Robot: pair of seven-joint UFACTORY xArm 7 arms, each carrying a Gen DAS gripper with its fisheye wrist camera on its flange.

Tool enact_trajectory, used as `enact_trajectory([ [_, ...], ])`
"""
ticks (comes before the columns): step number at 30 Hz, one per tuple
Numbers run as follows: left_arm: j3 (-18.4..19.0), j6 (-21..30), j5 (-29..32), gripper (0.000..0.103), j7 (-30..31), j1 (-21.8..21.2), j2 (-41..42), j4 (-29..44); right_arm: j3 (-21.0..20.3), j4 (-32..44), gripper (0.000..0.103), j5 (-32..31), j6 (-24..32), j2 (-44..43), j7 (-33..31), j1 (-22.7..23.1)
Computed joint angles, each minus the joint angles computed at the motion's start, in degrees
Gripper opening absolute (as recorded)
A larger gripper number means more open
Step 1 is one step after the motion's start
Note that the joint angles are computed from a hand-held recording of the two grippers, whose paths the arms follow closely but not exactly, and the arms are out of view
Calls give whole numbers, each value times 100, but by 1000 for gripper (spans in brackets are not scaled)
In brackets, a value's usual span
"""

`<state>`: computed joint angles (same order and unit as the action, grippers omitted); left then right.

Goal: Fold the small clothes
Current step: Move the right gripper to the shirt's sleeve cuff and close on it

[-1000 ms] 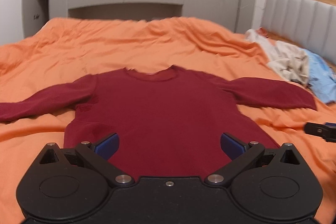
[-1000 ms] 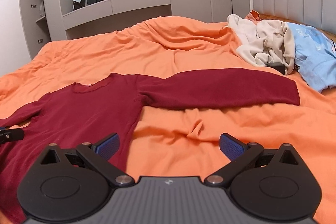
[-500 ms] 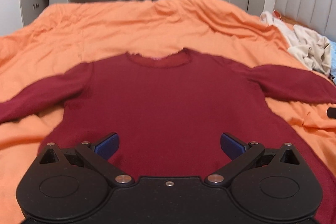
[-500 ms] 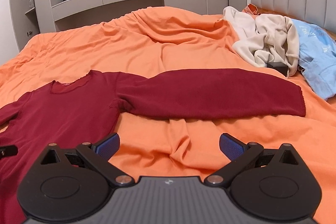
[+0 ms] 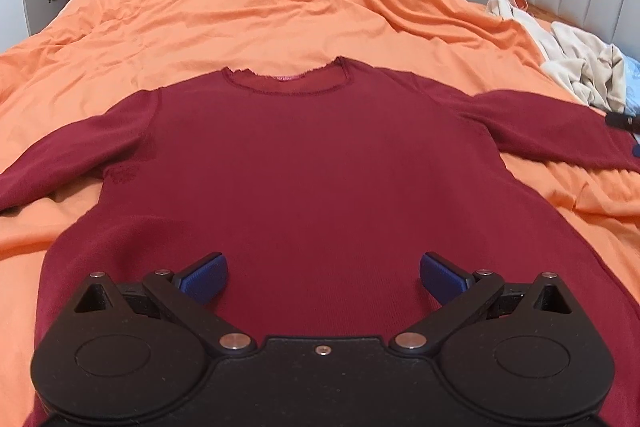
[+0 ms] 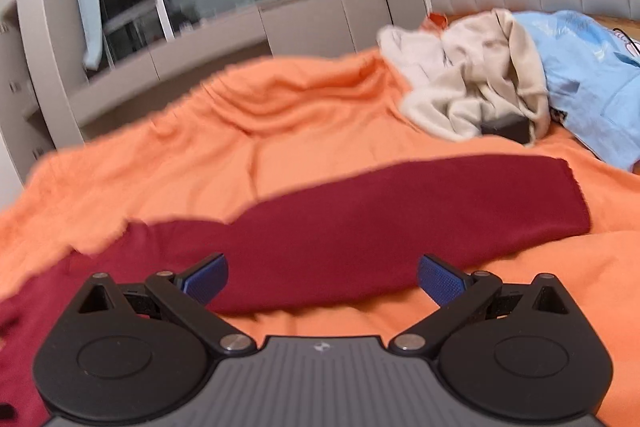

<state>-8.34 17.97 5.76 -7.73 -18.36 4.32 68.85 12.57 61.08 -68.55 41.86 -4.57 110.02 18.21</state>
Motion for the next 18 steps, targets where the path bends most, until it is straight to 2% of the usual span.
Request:
enact_trajectory([
  [3, -17, 38, -42, 102, 71, -4, -29, -30, -52, -60, 103, 328, 289, -2, 84, -48],
  [7, -12, 74, 45, 102, 35, -25, -46, -53, -156, -363, 103, 506, 150, -134, 593, -223],
  [12, -7, 104, 151, 102, -31, -38, -41, -47, -187, -817, 103, 47, -68, -385, 1826, -542],
  [18, -2, 115, 260, 102, -94, -50, -33, -47, -200, -1238, 102, -890, -343, -599, 3584, -906],
])
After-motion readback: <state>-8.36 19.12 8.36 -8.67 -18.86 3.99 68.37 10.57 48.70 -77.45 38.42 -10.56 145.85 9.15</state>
